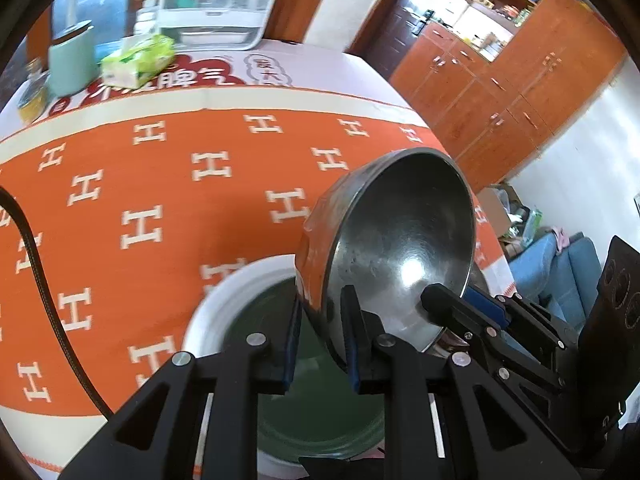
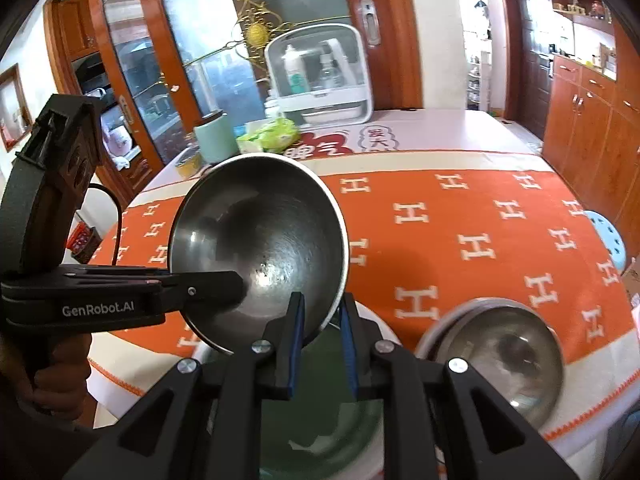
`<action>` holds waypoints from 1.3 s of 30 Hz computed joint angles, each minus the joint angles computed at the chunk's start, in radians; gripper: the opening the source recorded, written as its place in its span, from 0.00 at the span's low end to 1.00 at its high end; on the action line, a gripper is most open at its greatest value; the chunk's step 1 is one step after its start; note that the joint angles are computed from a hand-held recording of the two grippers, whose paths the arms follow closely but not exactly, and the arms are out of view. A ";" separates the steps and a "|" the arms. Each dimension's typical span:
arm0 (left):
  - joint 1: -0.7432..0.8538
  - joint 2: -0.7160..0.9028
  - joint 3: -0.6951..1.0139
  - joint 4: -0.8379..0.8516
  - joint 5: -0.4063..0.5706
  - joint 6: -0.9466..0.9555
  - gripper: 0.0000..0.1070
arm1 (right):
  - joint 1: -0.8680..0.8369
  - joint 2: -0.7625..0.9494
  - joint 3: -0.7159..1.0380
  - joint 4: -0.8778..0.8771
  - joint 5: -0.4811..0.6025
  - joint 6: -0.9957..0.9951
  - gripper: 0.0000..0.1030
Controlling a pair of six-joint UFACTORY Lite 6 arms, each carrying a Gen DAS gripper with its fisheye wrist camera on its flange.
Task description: Organize plates and bowls
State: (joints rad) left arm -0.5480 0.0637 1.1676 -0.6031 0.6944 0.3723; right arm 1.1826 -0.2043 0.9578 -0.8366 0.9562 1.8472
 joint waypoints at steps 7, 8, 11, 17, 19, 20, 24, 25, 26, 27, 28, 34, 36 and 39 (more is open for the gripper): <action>-0.149 0.024 0.033 0.049 -0.044 -0.125 0.17 | 0.084 -0.148 -0.093 0.051 0.135 0.013 0.19; -0.174 0.034 0.044 0.060 -0.049 -0.151 0.17 | 0.095 -0.171 -0.105 0.060 0.157 0.011 0.19; -0.243 0.062 0.077 0.093 -0.059 -0.224 0.18 | 0.124 -0.248 -0.144 0.086 0.218 0.000 0.19; -0.360 0.126 0.148 0.176 -0.082 -0.382 0.19 | 0.161 -0.395 -0.218 0.143 0.302 -0.038 0.20; -0.385 0.144 0.167 0.194 -0.084 -0.424 0.19 | 0.165 -0.431 -0.234 0.163 0.319 -0.066 0.20; -0.399 0.157 0.179 0.204 -0.084 -0.451 0.20 | 0.170 -0.445 -0.237 0.171 0.329 -0.079 0.20; -0.452 0.202 0.221 0.256 -0.089 -0.559 0.21 | 0.170 -0.515 -0.271 0.214 0.348 -0.149 0.21; -0.460 0.209 0.228 0.264 -0.090 -0.578 0.22 | 0.163 -0.536 -0.283 0.229 0.346 -0.174 0.22; -0.475 0.221 0.241 0.283 -0.090 -0.613 0.22 | 0.154 -0.555 -0.294 0.243 0.343 -0.198 0.23; -0.484 0.230 0.252 0.297 -0.090 -0.638 0.22 | 0.147 -0.575 -0.305 0.256 0.340 -0.221 0.23; -0.492 0.236 0.259 0.310 -0.091 -0.660 0.24 | 0.145 -0.591 -0.314 0.265 0.339 -0.236 0.23; -0.547 0.294 0.310 0.377 -0.091 -0.801 0.25 | 0.127 -0.692 -0.367 0.330 0.346 -0.349 0.25; -0.561 0.313 0.325 0.390 -0.090 -0.839 0.25 | 0.104 -0.739 -0.390 0.358 0.347 -0.406 0.25; -0.584 0.346 0.358 0.429 -0.082 -0.909 0.25 | 0.068 -0.793 -0.416 0.390 0.343 -0.484 0.25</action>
